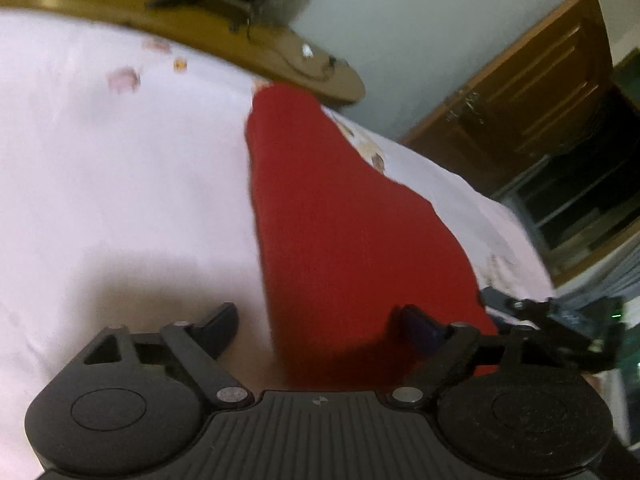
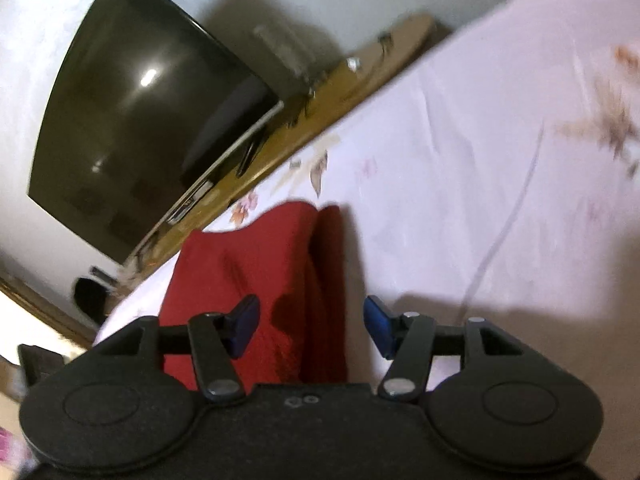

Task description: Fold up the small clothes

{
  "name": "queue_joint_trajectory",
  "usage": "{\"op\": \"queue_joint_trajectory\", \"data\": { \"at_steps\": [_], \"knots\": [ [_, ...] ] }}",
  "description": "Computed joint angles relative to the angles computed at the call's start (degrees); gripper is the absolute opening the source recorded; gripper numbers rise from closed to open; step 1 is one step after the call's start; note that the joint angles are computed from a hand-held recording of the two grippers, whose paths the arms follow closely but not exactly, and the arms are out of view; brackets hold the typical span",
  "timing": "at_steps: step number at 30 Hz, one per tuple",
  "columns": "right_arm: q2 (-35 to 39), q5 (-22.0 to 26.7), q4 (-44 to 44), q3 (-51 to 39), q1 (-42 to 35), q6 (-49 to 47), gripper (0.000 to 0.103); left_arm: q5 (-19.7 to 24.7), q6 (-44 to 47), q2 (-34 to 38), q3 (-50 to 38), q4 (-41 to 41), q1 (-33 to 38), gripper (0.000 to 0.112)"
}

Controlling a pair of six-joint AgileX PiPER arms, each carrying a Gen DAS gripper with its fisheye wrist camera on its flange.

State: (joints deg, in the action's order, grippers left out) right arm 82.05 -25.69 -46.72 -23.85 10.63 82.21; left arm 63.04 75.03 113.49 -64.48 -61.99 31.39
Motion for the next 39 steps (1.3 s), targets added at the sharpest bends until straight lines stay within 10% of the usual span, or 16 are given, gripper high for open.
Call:
{"op": "queue_joint_trajectory", "data": {
  "at_steps": [9,19,24,39],
  "knots": [
    [9.09,-17.0,-18.83,-1.68,-10.75,13.59,0.078,3.89,-1.77,4.37,-4.13,0.64,-1.32,0.087],
    [13.24,-16.38,-25.69,-9.46,-7.17,16.19,0.077,2.28,-0.36,3.32,-4.19,0.34,-5.09,0.087],
    [12.5,-20.56,-32.93,-7.94,-12.41,18.45,0.052,2.44,0.58,2.71,-3.87,0.64,-4.78,0.087],
    [18.17,-24.68,-26.58,-9.64,-10.67,11.66,0.052,-1.44,1.45,-1.14,-0.76,0.43,-6.8,0.09]
  ]
}}
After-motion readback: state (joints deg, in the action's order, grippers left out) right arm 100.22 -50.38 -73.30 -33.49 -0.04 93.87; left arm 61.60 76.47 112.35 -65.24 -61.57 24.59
